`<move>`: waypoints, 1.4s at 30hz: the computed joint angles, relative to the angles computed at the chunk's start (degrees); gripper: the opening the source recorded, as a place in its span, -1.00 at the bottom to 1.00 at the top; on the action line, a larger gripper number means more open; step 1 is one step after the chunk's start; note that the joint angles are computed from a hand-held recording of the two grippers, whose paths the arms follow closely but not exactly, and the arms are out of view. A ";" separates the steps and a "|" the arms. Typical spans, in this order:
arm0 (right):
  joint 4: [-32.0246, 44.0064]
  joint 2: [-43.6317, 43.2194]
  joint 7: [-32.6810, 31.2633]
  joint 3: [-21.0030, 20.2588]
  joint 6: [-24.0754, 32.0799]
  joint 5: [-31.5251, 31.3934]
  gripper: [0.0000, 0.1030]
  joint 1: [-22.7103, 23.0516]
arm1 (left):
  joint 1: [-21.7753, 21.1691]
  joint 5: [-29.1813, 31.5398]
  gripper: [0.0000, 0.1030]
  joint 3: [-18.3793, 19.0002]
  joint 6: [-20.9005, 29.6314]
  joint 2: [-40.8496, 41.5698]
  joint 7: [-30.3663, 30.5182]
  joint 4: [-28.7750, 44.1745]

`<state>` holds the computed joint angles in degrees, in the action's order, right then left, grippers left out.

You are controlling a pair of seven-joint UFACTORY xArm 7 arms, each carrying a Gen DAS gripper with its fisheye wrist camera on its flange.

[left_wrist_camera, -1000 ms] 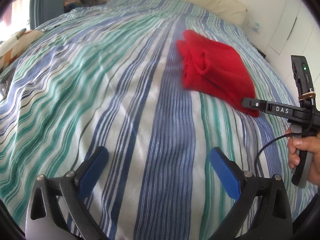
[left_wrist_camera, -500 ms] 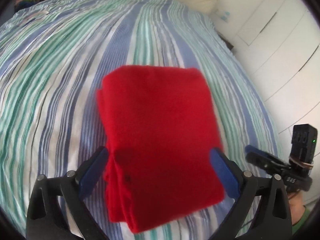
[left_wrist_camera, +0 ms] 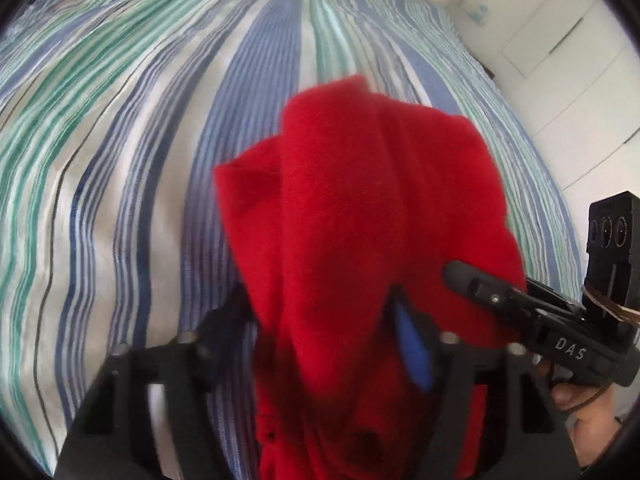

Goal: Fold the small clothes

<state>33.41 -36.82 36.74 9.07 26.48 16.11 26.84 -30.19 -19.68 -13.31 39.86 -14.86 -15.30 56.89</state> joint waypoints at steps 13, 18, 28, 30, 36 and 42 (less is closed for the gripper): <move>24.22 -2.49 4.29 14.93 20.10 -29.79 -0.36 -9.80 | 0.93 8.59 -0.46 -2.06 5.75 -6.69 -2.76 14.20; 21.56 -3.15 1.01 6.74 21.24 -18.91 0.61 -6.08 | 3.16 14.08 0.50 -5.08 12.92 -9.51 -9.96 7.16; 4.69 -44.07 11.68 19.27 58.59 -9.00 0.88 -0.07 | -2.19 15.36 0.93 -16.30 29.66 -40.87 -19.96 -8.79; 7.59 -46.82 15.06 22.74 65.39 -6.09 0.90 -0.43 | -1.22 16.03 0.95 -18.08 32.42 -40.91 -20.98 -6.53; 12.62 -49.60 17.03 26.93 72.73 -0.16 0.91 -2.90 | 3.11 19.58 0.95 -22.98 37.53 -40.56 -23.18 -0.91; 18.19 -47.14 12.59 27.24 74.19 -1.85 0.93 -7.85 | 6.74 21.39 0.95 -24.67 41.16 -41.64 -23.91 3.00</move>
<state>51.61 -83.95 49.34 36.32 100.66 14.26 18.99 -23.45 1.71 -37.99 81.03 -56.50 -39.22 59.90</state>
